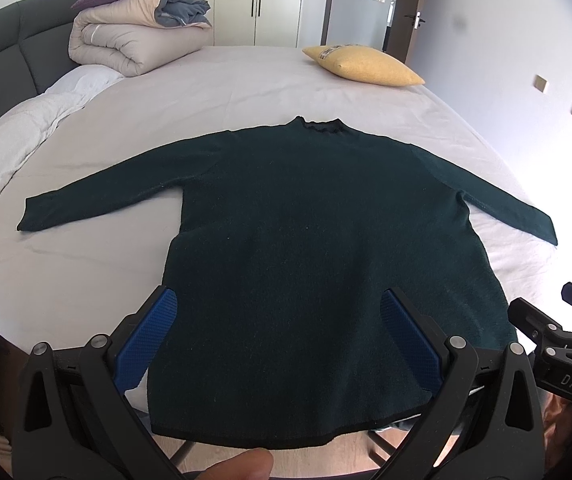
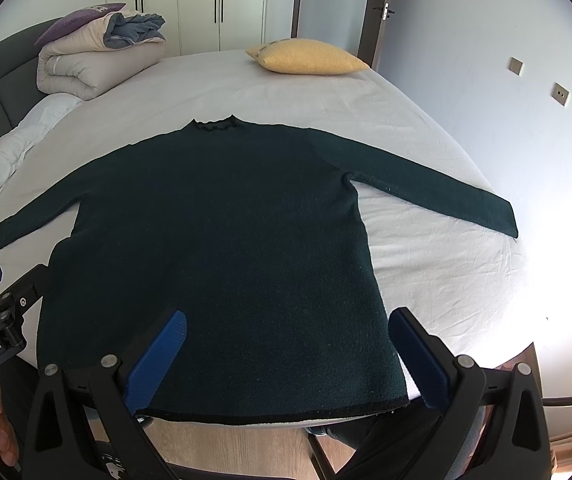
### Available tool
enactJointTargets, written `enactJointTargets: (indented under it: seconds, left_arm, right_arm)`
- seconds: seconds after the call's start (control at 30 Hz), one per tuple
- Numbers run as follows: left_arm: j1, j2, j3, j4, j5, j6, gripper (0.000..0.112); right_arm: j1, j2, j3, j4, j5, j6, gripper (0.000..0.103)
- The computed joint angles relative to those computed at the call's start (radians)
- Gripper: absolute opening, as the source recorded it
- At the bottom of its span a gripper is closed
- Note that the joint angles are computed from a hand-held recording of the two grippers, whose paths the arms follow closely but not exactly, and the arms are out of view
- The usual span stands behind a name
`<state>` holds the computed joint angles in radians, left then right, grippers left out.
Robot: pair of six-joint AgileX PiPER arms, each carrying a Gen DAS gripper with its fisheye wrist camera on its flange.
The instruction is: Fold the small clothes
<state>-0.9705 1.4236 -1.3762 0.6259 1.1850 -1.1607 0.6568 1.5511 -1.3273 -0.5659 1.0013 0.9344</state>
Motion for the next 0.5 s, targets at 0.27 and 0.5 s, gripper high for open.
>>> enactJointTargets:
  seconds: [0.27, 0.5]
  left_arm:
    - [0.026, 0.009, 0.01, -0.029, -0.026, 0.015, 0.103]
    - [0.188, -0.022, 0.078, -0.252, -0.198, 0.153, 0.103]
  right_arm:
    - [-0.017, 0.014, -0.001, 0.02, -0.004, -0.016, 0.103]
    - [-0.093, -0.022, 0.059, 0.036, -0.105, -0.009, 0.103]
